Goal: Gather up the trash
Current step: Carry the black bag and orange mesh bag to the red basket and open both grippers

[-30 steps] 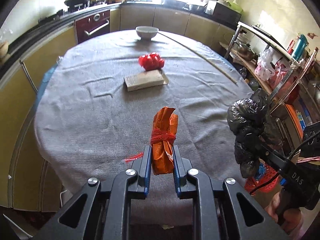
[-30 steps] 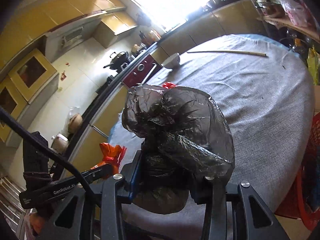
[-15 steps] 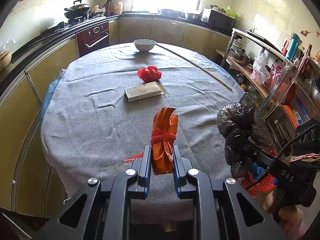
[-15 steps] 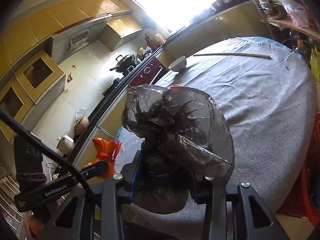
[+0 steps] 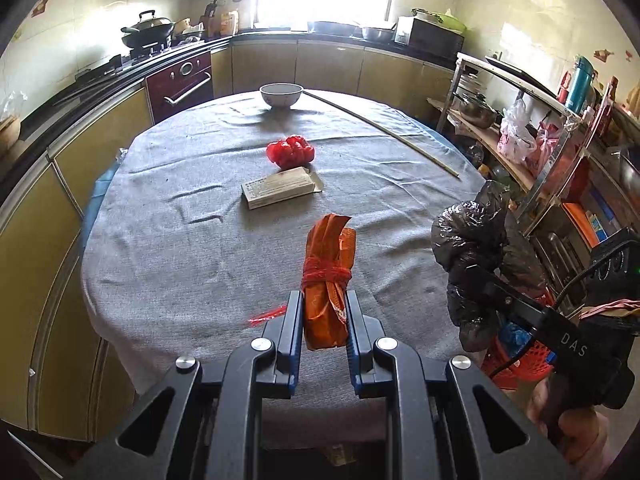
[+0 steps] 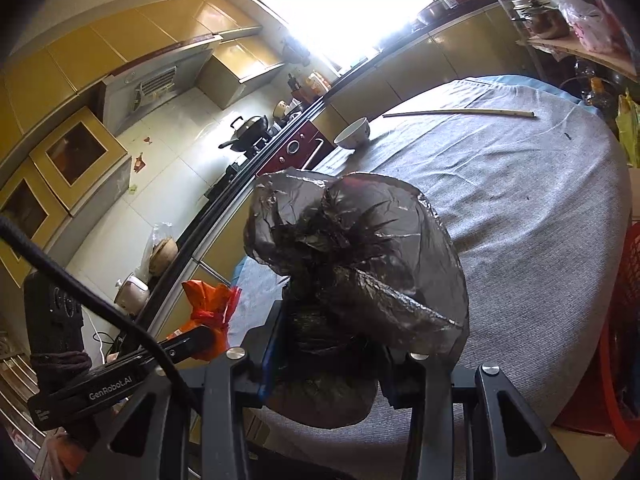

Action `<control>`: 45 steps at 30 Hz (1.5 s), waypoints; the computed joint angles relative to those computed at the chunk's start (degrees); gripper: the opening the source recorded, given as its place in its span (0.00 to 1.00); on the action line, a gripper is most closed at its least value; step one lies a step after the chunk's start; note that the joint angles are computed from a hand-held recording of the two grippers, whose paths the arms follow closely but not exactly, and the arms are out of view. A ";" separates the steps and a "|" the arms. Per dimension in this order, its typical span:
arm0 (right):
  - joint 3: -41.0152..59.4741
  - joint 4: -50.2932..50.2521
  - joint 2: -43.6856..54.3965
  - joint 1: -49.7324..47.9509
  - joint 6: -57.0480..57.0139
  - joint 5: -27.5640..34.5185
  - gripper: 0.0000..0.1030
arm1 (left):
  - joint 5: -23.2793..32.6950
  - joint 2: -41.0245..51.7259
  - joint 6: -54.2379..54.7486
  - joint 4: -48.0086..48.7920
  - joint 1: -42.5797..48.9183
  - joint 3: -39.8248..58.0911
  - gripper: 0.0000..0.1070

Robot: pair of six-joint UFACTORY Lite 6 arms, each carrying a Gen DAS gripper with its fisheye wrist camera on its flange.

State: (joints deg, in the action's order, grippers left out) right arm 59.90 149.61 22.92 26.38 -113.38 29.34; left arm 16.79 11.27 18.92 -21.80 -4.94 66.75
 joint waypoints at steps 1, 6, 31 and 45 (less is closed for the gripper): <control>-0.42 0.21 -0.22 -0.17 -0.12 0.37 0.42 | -0.14 -0.08 -0.27 0.41 -0.24 -0.06 0.19; -2.54 1.04 -1.66 -1.15 -0.48 2.03 0.42 | -0.38 -0.04 -2.95 3.52 -1.73 0.34 0.19; -26.65 -1.80 -18.89 -19.41 2.13 11.98 0.42 | 4.11 10.45 -5.48 8.82 -17.33 16.88 0.19; -37.90 -15.14 -29.70 -42.01 10.63 14.32 0.42 | 11.39 24.92 -2.48 6.52 -28.13 35.22 0.19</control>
